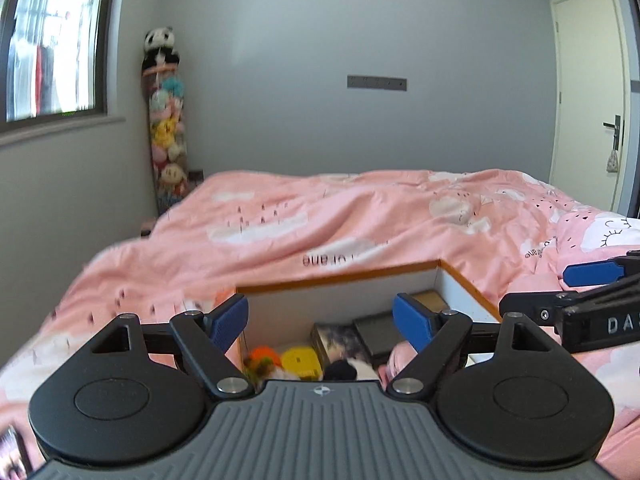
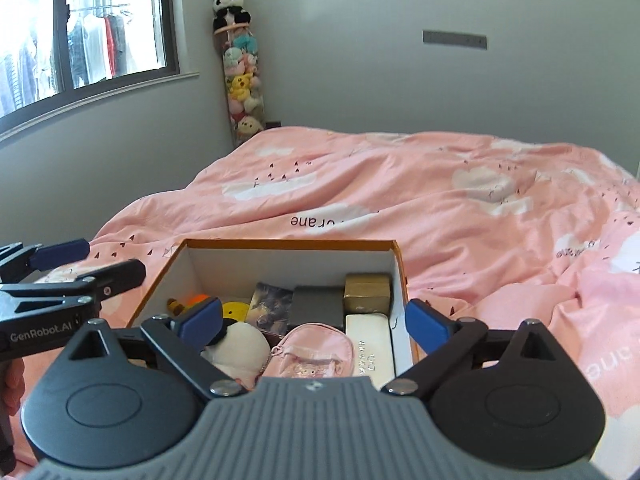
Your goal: Organize objects
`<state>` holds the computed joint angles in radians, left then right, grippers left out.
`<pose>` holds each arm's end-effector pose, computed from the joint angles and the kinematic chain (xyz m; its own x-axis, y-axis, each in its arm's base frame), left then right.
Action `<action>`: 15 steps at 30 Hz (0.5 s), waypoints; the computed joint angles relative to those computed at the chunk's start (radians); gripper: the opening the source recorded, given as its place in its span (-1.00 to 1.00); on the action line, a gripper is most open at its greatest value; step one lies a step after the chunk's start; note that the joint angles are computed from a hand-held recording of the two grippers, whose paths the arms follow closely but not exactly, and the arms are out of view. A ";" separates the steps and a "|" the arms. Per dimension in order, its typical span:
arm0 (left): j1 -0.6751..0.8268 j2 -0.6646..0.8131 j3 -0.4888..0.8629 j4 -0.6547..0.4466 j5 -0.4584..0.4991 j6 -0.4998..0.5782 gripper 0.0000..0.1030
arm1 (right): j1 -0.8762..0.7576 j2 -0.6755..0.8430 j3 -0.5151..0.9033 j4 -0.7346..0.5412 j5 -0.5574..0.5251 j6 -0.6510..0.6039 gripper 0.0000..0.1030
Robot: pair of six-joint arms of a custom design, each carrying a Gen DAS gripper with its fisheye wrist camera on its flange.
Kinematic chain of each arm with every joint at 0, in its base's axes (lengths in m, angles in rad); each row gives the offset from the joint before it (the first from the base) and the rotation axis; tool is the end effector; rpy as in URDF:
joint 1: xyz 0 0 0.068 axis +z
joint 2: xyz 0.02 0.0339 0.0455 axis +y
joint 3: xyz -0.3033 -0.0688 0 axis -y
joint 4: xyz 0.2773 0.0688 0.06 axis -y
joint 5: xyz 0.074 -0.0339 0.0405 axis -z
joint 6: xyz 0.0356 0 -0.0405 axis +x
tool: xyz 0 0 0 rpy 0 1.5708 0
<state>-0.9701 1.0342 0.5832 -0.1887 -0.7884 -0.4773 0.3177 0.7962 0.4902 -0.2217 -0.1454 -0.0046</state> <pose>0.1453 -0.1674 0.2482 -0.4191 0.0387 -0.9071 0.0759 0.9971 0.0075 0.1739 0.0626 0.2489 -0.4764 -0.1614 -0.8643 -0.4302 0.9001 0.0690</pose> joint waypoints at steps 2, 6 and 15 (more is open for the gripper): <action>-0.005 0.008 -0.011 -0.017 -0.001 -0.029 0.85 | 0.041 -0.030 -0.029 0.015 0.049 -0.007 0.95; -0.040 0.029 -0.033 -0.048 -0.037 -0.076 0.85 | 0.118 -0.071 -0.080 0.031 0.136 0.016 0.97; -0.033 0.038 -0.061 -0.083 0.003 -0.173 0.85 | 0.150 -0.108 -0.177 0.104 0.176 0.086 0.97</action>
